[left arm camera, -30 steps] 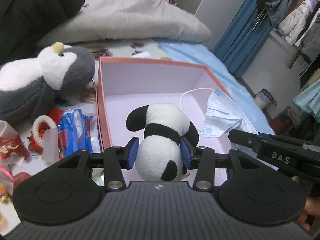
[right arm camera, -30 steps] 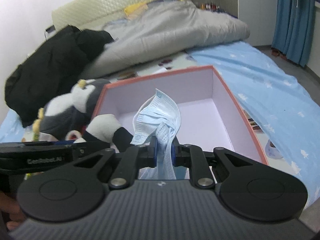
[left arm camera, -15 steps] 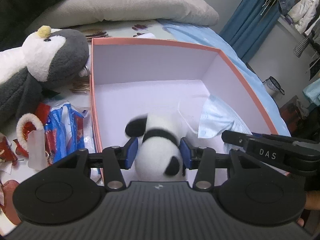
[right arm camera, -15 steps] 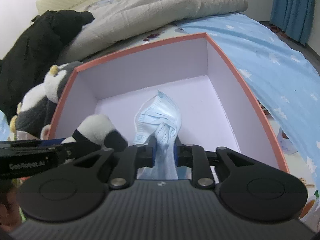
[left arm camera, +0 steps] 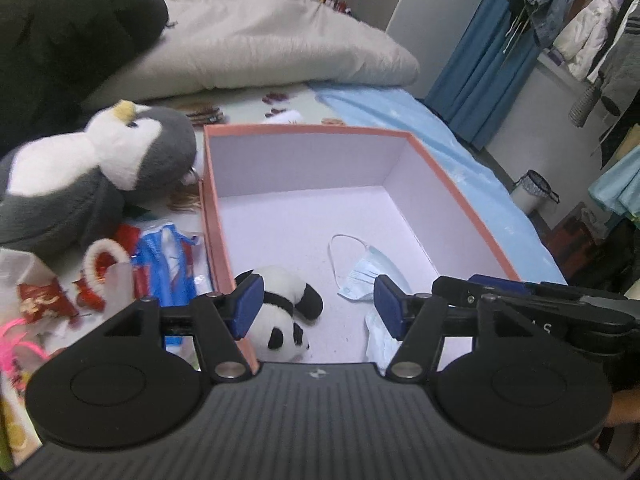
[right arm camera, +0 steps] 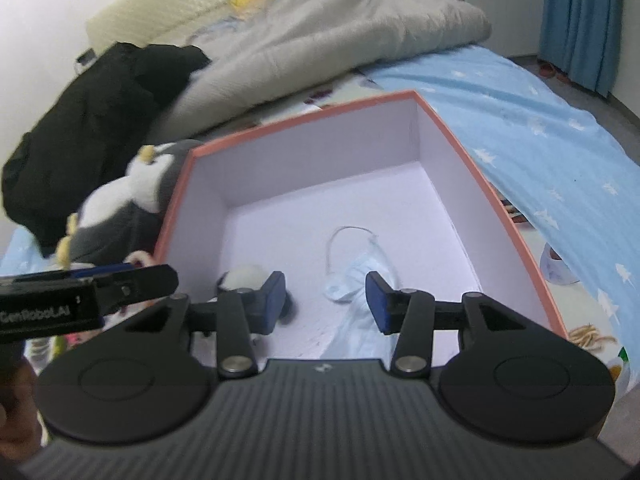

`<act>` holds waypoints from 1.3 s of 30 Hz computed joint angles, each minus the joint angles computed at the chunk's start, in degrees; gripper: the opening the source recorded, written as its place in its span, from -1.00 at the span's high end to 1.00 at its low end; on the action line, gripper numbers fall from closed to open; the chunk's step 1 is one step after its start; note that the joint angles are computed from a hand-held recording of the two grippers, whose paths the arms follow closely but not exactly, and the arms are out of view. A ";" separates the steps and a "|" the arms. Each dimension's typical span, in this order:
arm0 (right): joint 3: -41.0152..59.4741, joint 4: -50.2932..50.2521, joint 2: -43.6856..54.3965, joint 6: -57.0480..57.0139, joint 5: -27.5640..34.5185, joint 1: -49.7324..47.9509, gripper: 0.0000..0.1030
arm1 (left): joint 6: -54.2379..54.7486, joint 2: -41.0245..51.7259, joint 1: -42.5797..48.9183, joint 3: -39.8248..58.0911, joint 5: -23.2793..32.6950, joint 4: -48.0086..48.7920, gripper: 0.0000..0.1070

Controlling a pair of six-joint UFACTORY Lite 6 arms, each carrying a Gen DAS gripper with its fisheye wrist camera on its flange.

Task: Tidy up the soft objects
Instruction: 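Open the left tool to drop the panda while the right tool releases the mask into the box, then move both open tools back toward the pile of soft items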

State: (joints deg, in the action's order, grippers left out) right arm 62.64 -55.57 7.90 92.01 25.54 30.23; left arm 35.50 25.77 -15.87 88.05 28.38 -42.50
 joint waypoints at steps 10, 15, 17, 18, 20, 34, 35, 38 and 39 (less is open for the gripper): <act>-2.88 -3.06 -9.62 9.61 13.76 15.84 0.08 | 5.45 -28.52 4.57 -23.08 1.58 -3.86 -0.25; -3.40 -4.34 -12.41 14.16 21.22 24.31 0.08 | 6.39 -40.04 7.63 -30.76 5.02 -4.54 -0.25; -3.34 -4.88 -13.02 15.84 24.37 27.92 0.08 | 7.17 -44.45 9.27 -33.64 6.70 -4.83 -0.25; -3.44 -5.17 -13.36 16.69 25.90 29.55 0.08 | 7.29 -46.58 10.23 -34.94 7.60 -4.76 -0.25; -3.18 -5.54 -13.74 18.25 28.62 32.89 0.08 | 8.08 -50.16 12.35 -37.09 9.69 -5.30 -0.25; 3.19 -7.49 -7.67 25.08 39.11 50.04 0.08 | 21.80 -72.47 44.11 -49.13 34.38 -10.79 -0.25; 4.26 -7.26 -6.41 24.36 39.95 50.72 0.08 | 23.53 -73.59 47.95 -49.97 37.15 -11.21 -0.25; 8.63 -6.52 -1.76 19.17 44.23 53.57 0.08 | 29.30 -77.03 58.37 -52.68 43.58 -11.67 -0.25; 8.82 -6.42 -1.46 19.53 44.03 54.05 0.08 | 31.66 -77.59 62.05 -53.40 45.90 -11.82 -0.25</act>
State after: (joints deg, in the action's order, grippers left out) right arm 71.46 -61.99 6.44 111.54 69.57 84.28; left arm 67.16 -51.82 46.18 34.65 74.28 -54.32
